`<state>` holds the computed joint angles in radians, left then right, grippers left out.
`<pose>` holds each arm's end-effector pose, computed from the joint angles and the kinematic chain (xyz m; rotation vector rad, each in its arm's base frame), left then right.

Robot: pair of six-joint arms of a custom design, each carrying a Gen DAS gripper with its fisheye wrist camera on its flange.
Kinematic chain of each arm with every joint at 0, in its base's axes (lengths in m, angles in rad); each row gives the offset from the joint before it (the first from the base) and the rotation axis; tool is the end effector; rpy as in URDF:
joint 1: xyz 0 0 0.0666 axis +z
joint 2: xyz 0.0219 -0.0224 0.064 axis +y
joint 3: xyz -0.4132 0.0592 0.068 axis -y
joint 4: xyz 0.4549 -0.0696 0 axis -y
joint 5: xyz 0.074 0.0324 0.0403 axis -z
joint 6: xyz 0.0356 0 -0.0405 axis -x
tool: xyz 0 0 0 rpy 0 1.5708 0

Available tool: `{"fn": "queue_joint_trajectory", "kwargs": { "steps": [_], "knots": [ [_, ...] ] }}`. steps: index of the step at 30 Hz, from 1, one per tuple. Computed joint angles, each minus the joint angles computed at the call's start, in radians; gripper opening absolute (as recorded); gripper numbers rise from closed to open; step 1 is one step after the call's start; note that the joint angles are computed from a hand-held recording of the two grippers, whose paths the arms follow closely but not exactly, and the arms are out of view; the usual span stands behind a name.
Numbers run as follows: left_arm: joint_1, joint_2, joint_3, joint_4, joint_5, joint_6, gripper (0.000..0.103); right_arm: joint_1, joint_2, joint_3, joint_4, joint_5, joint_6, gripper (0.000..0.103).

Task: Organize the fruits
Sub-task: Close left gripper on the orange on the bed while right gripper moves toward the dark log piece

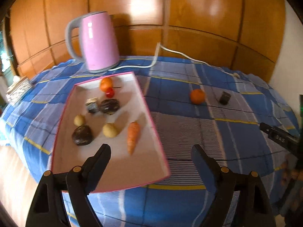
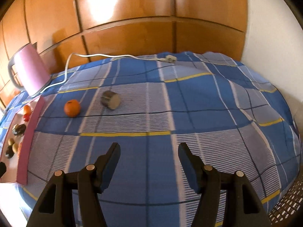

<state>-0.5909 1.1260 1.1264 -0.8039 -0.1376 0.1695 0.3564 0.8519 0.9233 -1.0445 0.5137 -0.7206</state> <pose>0.3647 -0.2392 0.4542 0.4318 2.3344 -0.2036 0.3002 0.0927 0.4319 0.6185 2.2987 -0.1601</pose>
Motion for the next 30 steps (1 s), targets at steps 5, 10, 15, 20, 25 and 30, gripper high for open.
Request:
{"fn": "queue_joint_trajectory", "kwargs": {
  "steps": [5,10,15,20,25,30],
  "knots": [
    [-0.006,0.058,0.063,-0.010,0.108,-0.002,0.076,-0.030,-0.025,-0.023,0.006,0.008,-0.011,0.064],
    [-0.027,0.152,0.160,-0.042,0.177,-0.026,0.062,-0.047,-0.034,-0.031,0.016,0.001,0.004,0.064],
    [-0.039,0.271,0.265,-0.076,0.205,-0.018,0.051,-0.072,-0.039,-0.041,0.025,-0.029,0.012,0.064],
    [-0.045,0.385,0.360,-0.115,0.190,0.002,0.051,-0.079,-0.046,-0.046,0.033,-0.034,0.027,0.064],
    [-0.061,0.487,0.452,-0.140,0.164,-0.018,0.051,-0.079,-0.043,-0.049,0.038,-0.028,0.056,0.064],
    [-0.082,0.573,0.530,-0.139,0.100,-0.036,0.067,-0.089,-0.044,-0.053,0.037,-0.049,0.060,0.064]
  ]
}}
